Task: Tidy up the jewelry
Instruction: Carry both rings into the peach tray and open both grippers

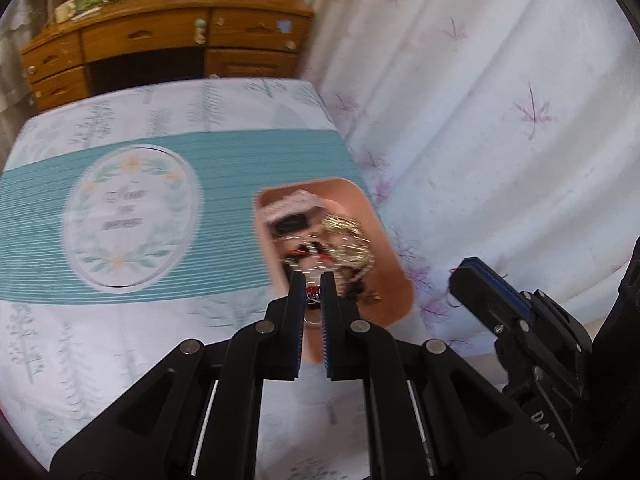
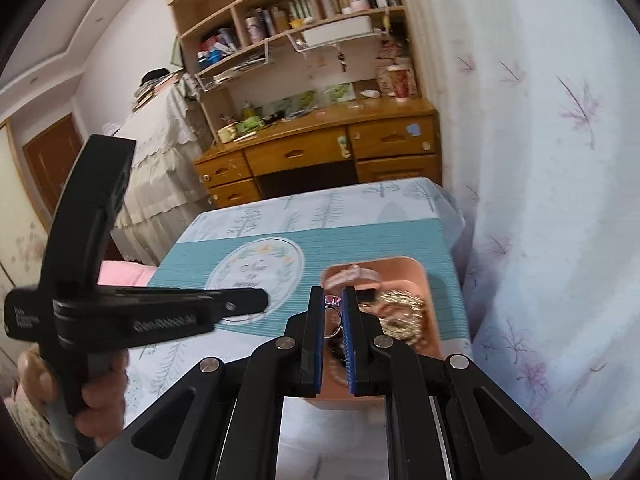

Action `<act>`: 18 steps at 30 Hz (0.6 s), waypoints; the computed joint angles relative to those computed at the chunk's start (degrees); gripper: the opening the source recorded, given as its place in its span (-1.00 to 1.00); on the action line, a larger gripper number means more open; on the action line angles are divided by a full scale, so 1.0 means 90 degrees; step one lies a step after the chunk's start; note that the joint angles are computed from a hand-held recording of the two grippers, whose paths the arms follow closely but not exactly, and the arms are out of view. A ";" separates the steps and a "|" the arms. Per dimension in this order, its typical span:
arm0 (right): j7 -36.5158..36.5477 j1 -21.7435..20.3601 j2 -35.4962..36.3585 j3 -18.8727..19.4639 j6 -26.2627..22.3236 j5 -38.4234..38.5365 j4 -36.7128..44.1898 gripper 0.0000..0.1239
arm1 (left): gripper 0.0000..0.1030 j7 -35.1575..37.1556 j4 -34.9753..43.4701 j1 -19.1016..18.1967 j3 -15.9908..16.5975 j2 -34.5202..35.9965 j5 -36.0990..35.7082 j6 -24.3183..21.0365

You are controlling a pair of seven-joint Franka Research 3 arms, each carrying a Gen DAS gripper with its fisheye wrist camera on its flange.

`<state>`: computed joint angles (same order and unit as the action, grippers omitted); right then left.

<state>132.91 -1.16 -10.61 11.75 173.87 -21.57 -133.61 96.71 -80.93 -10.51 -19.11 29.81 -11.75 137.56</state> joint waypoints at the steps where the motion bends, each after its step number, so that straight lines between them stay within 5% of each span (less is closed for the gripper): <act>1: -0.0244 0.0157 -0.0066 -0.0199 0.0005 0.0265 -0.0112 -0.86 | -0.90 -0.0089 0.0176 -0.0102 0.0013 0.0155 0.0071 -0.0107; 11: -0.3537 0.1557 0.0369 -0.1609 -0.0146 0.3992 -0.0336 -0.86 | -0.90 -0.0690 0.0961 -0.0402 0.0071 0.1068 0.0349 -0.0778; 18: -0.5668 0.1811 0.0804 -0.1706 -0.0631 0.6637 0.0091 -0.85 | -0.88 -0.0769 0.0856 -0.0383 0.0088 0.1119 0.0453 -0.0812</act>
